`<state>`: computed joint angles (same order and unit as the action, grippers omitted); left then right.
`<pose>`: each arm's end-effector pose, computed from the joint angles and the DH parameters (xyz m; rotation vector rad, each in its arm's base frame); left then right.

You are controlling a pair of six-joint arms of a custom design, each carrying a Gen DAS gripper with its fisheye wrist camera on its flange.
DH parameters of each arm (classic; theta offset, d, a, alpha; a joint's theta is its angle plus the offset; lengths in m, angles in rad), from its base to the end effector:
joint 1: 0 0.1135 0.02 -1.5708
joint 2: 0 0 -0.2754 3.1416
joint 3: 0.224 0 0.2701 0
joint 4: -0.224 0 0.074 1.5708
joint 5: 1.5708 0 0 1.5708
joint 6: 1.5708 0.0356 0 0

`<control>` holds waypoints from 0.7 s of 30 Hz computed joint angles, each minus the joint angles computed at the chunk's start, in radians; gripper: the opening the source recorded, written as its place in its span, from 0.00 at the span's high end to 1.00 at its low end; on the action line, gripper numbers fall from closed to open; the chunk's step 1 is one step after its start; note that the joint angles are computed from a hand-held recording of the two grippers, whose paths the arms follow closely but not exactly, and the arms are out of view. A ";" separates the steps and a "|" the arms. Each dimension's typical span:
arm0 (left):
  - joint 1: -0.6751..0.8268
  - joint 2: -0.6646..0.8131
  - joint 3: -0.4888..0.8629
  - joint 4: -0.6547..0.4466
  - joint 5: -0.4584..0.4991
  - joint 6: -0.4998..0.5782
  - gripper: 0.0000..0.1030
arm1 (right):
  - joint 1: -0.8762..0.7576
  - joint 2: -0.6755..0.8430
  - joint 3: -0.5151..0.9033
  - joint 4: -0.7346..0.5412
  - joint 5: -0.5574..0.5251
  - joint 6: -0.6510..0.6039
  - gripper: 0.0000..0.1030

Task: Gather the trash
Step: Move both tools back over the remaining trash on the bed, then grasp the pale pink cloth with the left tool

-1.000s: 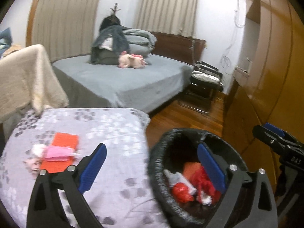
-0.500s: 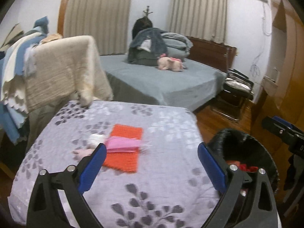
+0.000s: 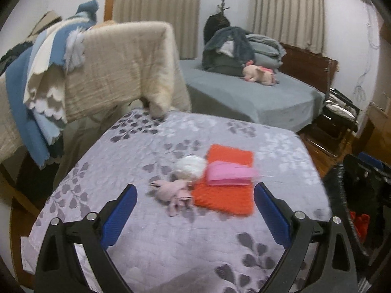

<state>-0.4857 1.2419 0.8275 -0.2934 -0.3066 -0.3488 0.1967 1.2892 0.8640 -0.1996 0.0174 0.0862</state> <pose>0.2511 -0.1204 0.2528 -0.0057 2.2413 -0.1014 0.2914 0.0574 0.2600 -0.1116 2.1961 0.1397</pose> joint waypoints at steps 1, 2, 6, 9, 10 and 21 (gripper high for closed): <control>0.024 0.017 -0.003 0.013 0.011 0.003 0.09 | 0.013 0.032 0.008 0.014 0.006 0.003 0.08; 0.042 0.033 -0.006 0.024 0.022 0.004 0.09 | 0.022 0.056 0.016 0.024 0.011 0.005 0.08; 0.090 0.101 -0.004 0.059 0.058 0.012 0.14 | 0.056 0.160 0.054 0.064 0.028 0.005 0.08; 0.123 0.162 0.003 0.087 0.089 0.020 0.16 | 0.066 0.220 0.085 0.078 0.024 0.006 0.08; 0.127 0.176 0.009 0.089 0.095 0.017 0.18 | 0.068 0.240 0.096 0.082 0.023 0.006 0.08; 0.175 0.321 0.059 0.142 0.190 0.018 0.31 | 0.081 0.364 0.186 0.089 0.012 0.008 0.08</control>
<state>-0.3111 1.5628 0.8866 -0.1514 -0.1166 -0.3307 0.2776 1.6532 1.0500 -0.1107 0.0291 0.0937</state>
